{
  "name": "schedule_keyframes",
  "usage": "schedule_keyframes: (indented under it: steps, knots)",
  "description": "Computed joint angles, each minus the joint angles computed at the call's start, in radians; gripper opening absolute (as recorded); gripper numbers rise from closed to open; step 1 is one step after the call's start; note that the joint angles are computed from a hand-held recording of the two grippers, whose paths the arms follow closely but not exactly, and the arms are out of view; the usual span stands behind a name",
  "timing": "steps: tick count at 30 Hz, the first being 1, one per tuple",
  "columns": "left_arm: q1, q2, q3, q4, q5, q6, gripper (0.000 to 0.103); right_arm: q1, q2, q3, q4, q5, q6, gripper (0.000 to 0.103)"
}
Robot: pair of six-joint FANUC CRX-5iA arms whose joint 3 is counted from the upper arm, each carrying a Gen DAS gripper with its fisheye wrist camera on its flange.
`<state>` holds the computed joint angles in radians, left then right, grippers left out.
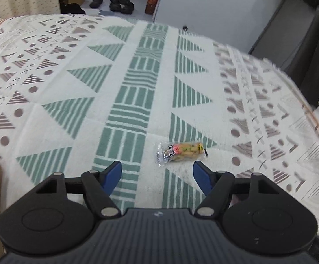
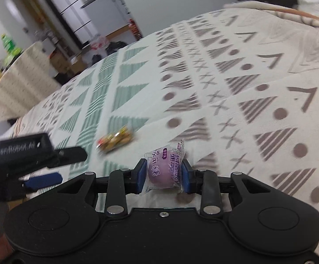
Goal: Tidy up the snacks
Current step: 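Grasp yellow-wrapped snack with left tool while right tool grasps pink candy, then carry yellow snack and pink candy with both tools over the box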
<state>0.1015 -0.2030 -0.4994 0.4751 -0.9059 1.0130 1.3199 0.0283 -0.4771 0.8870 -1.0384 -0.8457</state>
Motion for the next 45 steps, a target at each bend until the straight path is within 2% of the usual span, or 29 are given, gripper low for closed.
schedule_keyframes:
  steps: [6,10,16,21,23,24,26,27,38,45]
  knots:
    - [-0.07,0.05,0.048,-0.113,0.029,0.071,0.071,-0.023,-0.032,-0.054,0.033,0.033,-0.07,0.032]
    - [-0.131,0.084,0.104,-0.237,0.057,0.154,0.072,-0.033,-0.047,-0.081,0.057,0.06,-0.109,0.032]
    - [-0.179,0.119,0.144,-0.285,0.08,0.204,0.072,-0.048,-0.063,-0.109,0.088,0.093,-0.155,0.033]
    - [-0.197,0.13,0.143,-0.255,0.103,0.189,0.069,-0.056,-0.072,-0.126,0.105,0.111,-0.181,0.033]
    - [-0.197,0.127,0.133,-0.231,0.114,0.169,0.051,-0.058,-0.075,-0.131,0.11,0.116,-0.189,0.033]
    - [-0.199,0.125,0.132,-0.231,0.117,0.171,0.046,-0.059,-0.076,-0.133,0.112,0.118,-0.192,0.033]
    - [-0.197,0.124,0.134,-0.232,0.109,0.177,0.021,-0.057,-0.078,-0.135,0.114,0.118,-0.196,0.033]
    - [-0.191,0.126,0.135,-0.221,0.096,0.175,0.019,-0.057,-0.078,-0.135,0.114,0.118,-0.196,0.033]
    - [-0.082,0.03,0.077,-0.088,0.037,0.092,0.018,-0.061,-0.072,-0.122,0.147,0.14,-0.179,0.032]
    - [0.026,-0.06,0.046,-0.018,-0.024,0.035,0.018,-0.053,-0.055,-0.084,0.186,0.135,-0.142,0.032]
